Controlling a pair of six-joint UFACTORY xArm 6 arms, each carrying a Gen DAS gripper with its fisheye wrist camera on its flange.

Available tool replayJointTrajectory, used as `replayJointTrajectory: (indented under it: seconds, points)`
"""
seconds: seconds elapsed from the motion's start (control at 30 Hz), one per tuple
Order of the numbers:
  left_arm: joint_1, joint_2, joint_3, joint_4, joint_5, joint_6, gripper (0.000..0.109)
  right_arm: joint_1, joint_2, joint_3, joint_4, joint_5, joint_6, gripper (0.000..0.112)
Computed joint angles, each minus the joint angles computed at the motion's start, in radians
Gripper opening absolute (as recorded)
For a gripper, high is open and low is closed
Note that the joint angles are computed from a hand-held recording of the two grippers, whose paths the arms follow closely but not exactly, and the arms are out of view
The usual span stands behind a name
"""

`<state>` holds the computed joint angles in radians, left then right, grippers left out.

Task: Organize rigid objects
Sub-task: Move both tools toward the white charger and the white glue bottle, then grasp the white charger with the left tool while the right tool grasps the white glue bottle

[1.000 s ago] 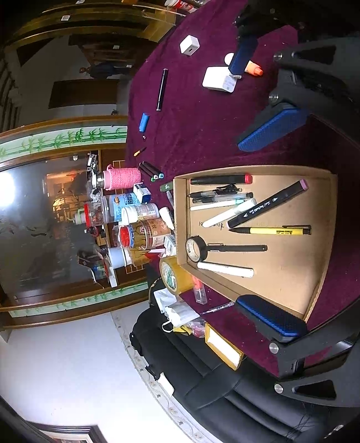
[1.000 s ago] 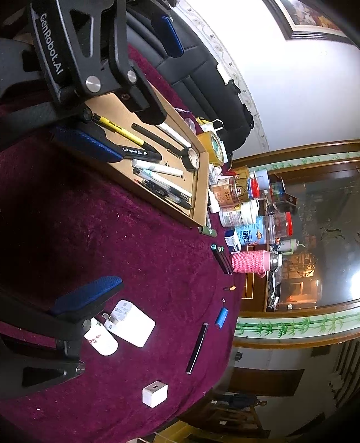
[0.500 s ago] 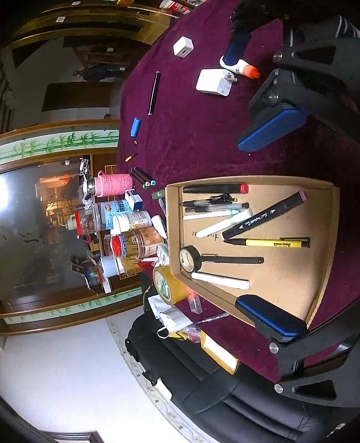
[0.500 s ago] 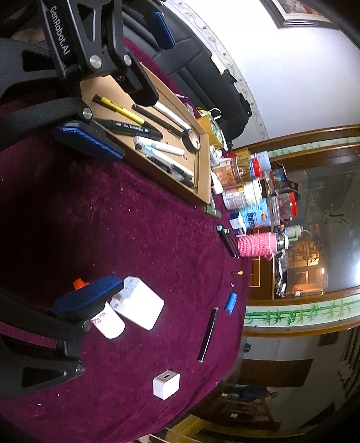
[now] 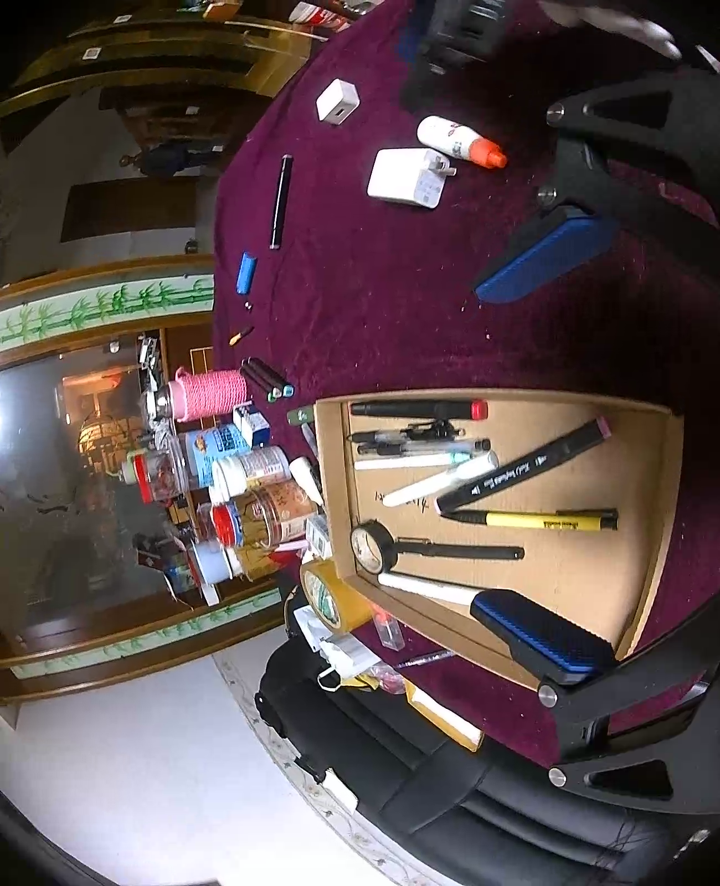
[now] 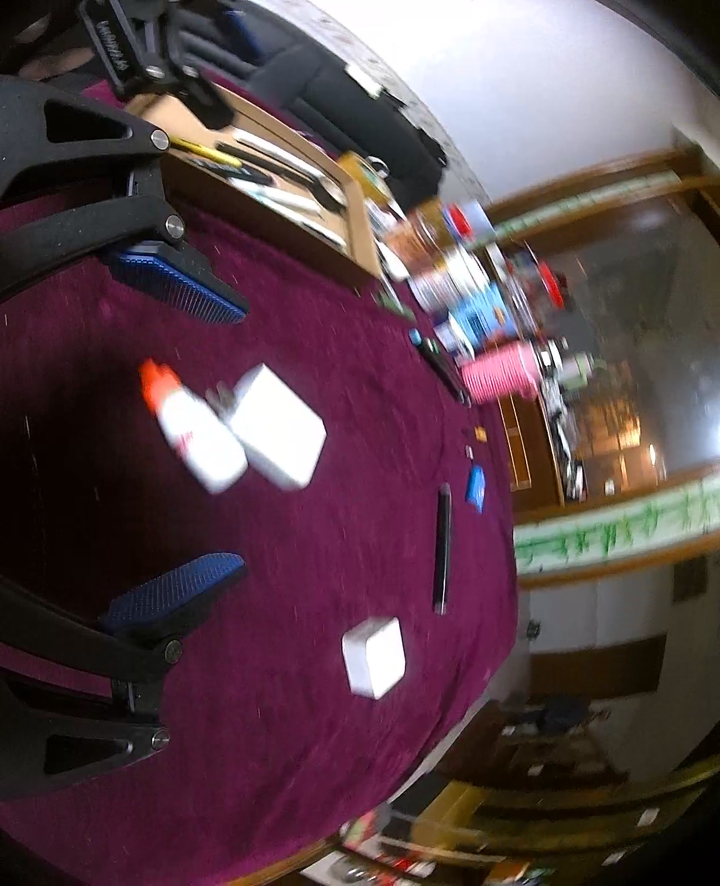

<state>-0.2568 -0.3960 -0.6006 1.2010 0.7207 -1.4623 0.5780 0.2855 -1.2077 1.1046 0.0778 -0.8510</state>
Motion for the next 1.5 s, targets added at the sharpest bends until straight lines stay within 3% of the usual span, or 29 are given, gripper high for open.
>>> replayJointTrajectory:
  seconds: [0.2,0.37,0.47,0.53,0.6,0.67,0.73,0.87,0.93,1.03,1.17,1.5]
  points:
    - [-0.013,0.029,-0.025,-0.019,-0.017,0.025,0.103,-0.102,0.043,-0.065,-0.224,0.034,0.211,0.088]
    - [-0.007,0.039,-0.038,-0.043,-0.137,0.057,0.103,-0.187,0.147,-0.219,-0.370,0.076,0.401,0.088]
    - [0.050,0.099,-0.044,-0.254,-0.356,0.248,0.103,-0.222,0.211,-0.309,-0.309,0.104,0.395,0.088]
    - [0.056,0.152,-0.057,-0.416,-0.409,0.382,0.103,-0.231,0.232,-0.330,-0.161,0.094,0.291,0.088]
    - [0.054,0.218,-0.089,-0.544,-0.434,0.475,0.103,-0.250,0.251,-0.341,-0.130,0.118,0.302,0.088]
    - [0.054,0.284,-0.137,-0.642,-0.448,0.544,0.103,-0.267,0.261,-0.356,-0.137,0.166,0.346,0.088]
    - [0.055,0.340,-0.187,-0.641,-0.459,0.538,0.103,-0.275,0.257,-0.353,-0.091,0.170,0.332,0.088]
    - [0.043,0.475,-0.355,-0.444,-0.396,0.417,0.103,-0.285,0.259,-0.356,-0.085,0.196,0.346,0.088]
    - [0.039,0.534,-0.420,-0.431,-0.371,0.441,0.103,-0.288,0.266,-0.362,-0.119,0.209,0.378,0.088]
    - [0.038,0.612,-0.493,-0.525,-0.359,0.557,0.103,-0.287,0.268,-0.364,-0.134,0.216,0.392,0.088]
    - [0.037,0.698,-0.546,-0.769,-0.368,0.775,0.102,-0.287,0.266,-0.361,-0.133,0.217,0.389,0.088]
    - [0.052,0.697,-0.511,-0.740,-0.446,0.818,0.102,-0.287,0.279,-0.365,-0.211,0.217,0.465,0.088]
